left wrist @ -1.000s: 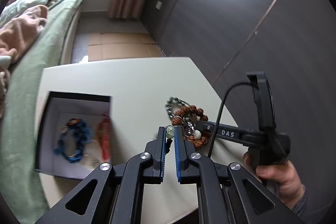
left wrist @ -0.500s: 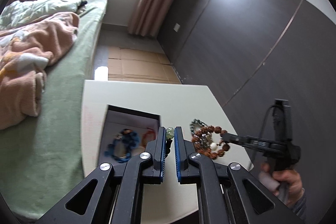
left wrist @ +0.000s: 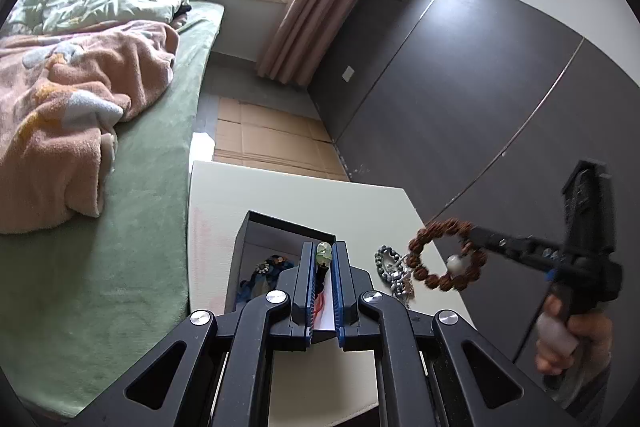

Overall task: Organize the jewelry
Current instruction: 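Drop the green bracelet into the box with the left gripper while the right grasps the brown rudraksha bracelet, then lower the brown rudraksha bracelet into the black box and open the right gripper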

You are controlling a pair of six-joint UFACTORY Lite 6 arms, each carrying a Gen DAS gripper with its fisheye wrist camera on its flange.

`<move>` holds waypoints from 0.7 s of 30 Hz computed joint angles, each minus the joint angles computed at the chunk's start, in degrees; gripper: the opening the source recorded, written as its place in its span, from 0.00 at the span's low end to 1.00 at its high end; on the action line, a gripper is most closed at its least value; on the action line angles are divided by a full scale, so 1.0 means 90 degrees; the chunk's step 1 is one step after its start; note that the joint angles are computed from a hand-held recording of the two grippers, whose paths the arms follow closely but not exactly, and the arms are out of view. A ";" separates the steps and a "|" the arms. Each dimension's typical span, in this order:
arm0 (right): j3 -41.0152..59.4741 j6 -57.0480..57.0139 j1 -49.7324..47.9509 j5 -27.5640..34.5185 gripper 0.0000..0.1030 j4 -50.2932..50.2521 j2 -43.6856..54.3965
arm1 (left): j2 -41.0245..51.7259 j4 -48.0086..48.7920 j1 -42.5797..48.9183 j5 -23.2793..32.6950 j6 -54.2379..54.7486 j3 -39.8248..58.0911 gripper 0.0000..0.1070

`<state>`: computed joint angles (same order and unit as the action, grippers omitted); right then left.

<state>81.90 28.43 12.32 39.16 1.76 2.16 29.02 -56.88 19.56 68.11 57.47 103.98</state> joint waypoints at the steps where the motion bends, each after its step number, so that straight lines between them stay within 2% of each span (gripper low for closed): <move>1: 0.0285 0.0152 0.0105 0.0127 0.24 -0.0183 0.0122 | 0.0006 -0.0024 0.0003 0.0014 0.0000 -0.0008 0.07; 10: 0.2931 0.0878 0.0947 0.1553 0.24 -0.1495 0.1177 | 0.0421 -0.0155 -0.0200 0.0182 -0.0205 0.0429 0.07; 14: 0.4106 0.0849 0.1230 0.2123 0.24 -0.1713 0.1743 | 0.0884 -0.0165 -0.0294 0.0575 -0.0594 0.1050 0.10; 15: 0.4348 0.0851 0.1293 0.2224 0.24 -0.1758 0.1881 | 0.0980 -0.0060 -0.0329 0.0596 -0.0734 0.1216 0.17; 16: 0.4626 0.0831 0.1350 0.2328 0.24 -0.1780 0.2047 | 0.1065 0.0013 -0.0342 0.0630 -0.0854 0.1354 0.33; 17: 0.4862 0.0807 0.1393 0.2399 0.24 -0.1772 0.2200 | 0.1126 0.0001 -0.0313 0.0689 -0.0933 0.1436 0.44; 18: 0.5048 0.0807 0.1437 0.2454 0.24 -0.1772 0.2329 | 0.1125 -0.0082 -0.0246 0.0710 -0.0939 0.1411 0.65; 19: 0.5184 0.0802 0.1474 0.2470 0.24 -0.1757 0.2451 | 0.1022 -0.0218 -0.0152 0.0652 -0.0845 0.1239 0.74; 21: 0.5350 0.0789 0.1530 0.2440 0.24 -0.1685 0.2672 | 0.0851 -0.0291 -0.0005 0.0515 -0.0673 0.1013 0.76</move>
